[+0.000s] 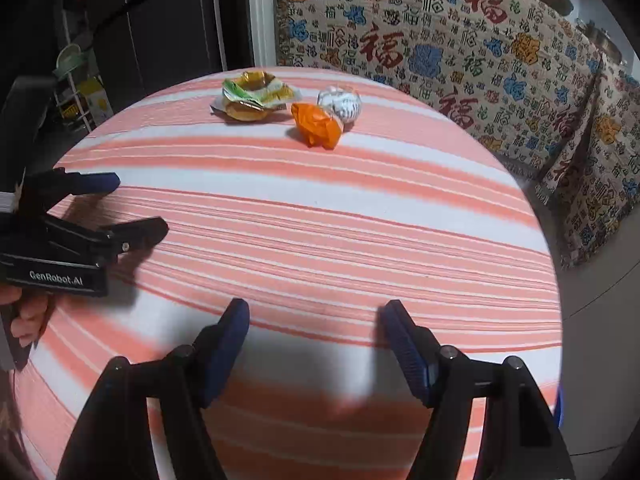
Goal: Collect trash
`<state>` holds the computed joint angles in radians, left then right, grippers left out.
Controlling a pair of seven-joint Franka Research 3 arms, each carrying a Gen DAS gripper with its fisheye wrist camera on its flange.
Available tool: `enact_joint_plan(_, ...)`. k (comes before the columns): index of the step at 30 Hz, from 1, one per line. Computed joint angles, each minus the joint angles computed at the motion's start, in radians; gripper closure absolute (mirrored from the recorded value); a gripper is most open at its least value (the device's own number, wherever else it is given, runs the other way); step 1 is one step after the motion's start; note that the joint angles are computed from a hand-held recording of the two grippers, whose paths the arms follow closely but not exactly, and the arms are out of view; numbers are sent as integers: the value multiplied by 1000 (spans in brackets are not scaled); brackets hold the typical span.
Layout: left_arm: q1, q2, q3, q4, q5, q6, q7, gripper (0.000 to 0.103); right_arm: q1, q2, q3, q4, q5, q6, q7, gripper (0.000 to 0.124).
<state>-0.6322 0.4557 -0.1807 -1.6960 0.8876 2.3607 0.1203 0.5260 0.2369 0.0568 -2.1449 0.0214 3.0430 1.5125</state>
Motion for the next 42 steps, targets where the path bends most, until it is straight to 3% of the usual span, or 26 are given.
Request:
enact_joint_plan(5,50,-14,24,-19,-8,33,9,0,-4,58,4,87,13,-22,-4,46)
enact_joint_plan(10,75,-52,25,-71,11,32,-69,1,9,204,-15,360,6,-212,19,46)
enact_joint_plan(13,71,-40,15,-54,10,1,-52,0,-17,295,22,507,66,-233,13,46)
enact_joint_plan(17,73,-42,11,-58,12,7,-57,0,32,430,-31,708,64,-276,125,47)
enact_joint_plan(19,75,-45,10,-63,12,11,-58,0,68,459,-80,734,29,-237,188,60)
enact_joint_plan(20,76,-45,10,-63,12,12,-58,0,79,462,-97,732,11,-222,204,86)
enact_joint_plan(24,76,-45,10,-63,12,11,-59,0,61,388,-79,608,1,-172,193,85)
enact_joint_plan(27,79,-45,9,-64,15,24,-57,0,106,277,-127,420,-53,-101,221,85)
enact_joint_plan(29,96,-50,11,-76,39,120,-45,1,155,196,-186,279,-119,-36,255,85)
enact_joint_plan(30,108,-42,11,-64,46,172,-14,1,161,166,-197,228,-139,-10,259,85)
enact_joint_plan(34,107,42,24,106,28,153,170,1,126,92,-163,123,-137,18,247,85)
enact_joint_plan(38,168,205,-28,343,-182,135,476,1,168,93,-210,132,-198,-2,297,85)
enact_joint_plan(40,165,272,-25,436,-246,103,543,1,166,95,-210,137,-219,-7,313,85)
enact_joint_plan(42,158,284,-6,435,-269,154,548,10,149,94,-191,138,-220,-10,315,85)
